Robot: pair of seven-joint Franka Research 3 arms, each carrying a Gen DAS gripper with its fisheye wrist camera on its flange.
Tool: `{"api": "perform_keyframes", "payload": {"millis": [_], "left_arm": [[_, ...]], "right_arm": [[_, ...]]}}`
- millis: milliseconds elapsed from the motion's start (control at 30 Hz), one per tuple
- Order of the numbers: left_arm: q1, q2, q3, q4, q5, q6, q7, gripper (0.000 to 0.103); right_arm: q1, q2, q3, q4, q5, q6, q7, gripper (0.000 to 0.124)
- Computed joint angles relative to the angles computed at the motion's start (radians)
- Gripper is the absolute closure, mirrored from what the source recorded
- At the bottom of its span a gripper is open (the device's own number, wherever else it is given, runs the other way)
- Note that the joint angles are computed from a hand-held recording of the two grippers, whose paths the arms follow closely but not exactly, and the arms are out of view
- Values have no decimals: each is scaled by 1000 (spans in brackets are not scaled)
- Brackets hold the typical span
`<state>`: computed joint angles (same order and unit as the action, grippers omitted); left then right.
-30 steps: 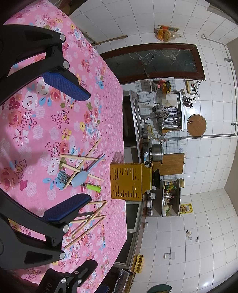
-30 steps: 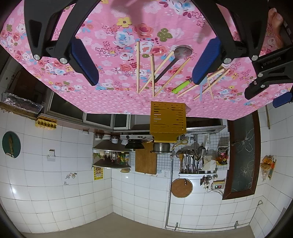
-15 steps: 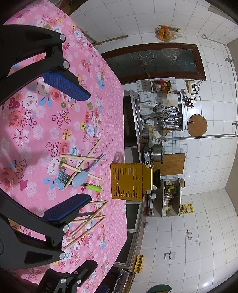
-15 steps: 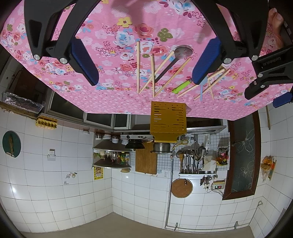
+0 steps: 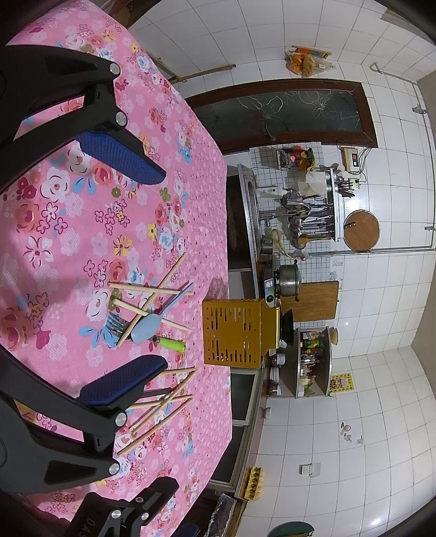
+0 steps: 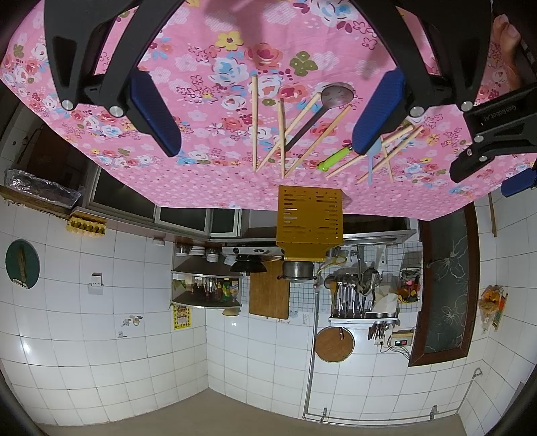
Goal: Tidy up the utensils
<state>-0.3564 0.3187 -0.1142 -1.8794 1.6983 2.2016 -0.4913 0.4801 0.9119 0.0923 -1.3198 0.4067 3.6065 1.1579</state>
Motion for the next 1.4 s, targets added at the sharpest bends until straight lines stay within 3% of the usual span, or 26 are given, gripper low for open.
{"api": "perform_keyframes", "payload": {"millis": [833, 1067, 1300, 1400], "left_arm": [[-1, 7, -2, 8, -8, 5, 2, 5], [20, 4, 8, 22, -35, 79, 29, 5], [45, 11, 17, 61, -87, 143, 93, 5], [60, 18, 25, 80, -121, 183, 125, 5]], "right_arm": [[-8, -11, 11, -19, -14, 7, 10, 25], [-9, 1, 8, 23, -25, -42, 24, 25], [56, 56, -84, 155, 46, -129, 17, 25], [109, 103, -179, 250, 98, -190, 25, 25]]}}
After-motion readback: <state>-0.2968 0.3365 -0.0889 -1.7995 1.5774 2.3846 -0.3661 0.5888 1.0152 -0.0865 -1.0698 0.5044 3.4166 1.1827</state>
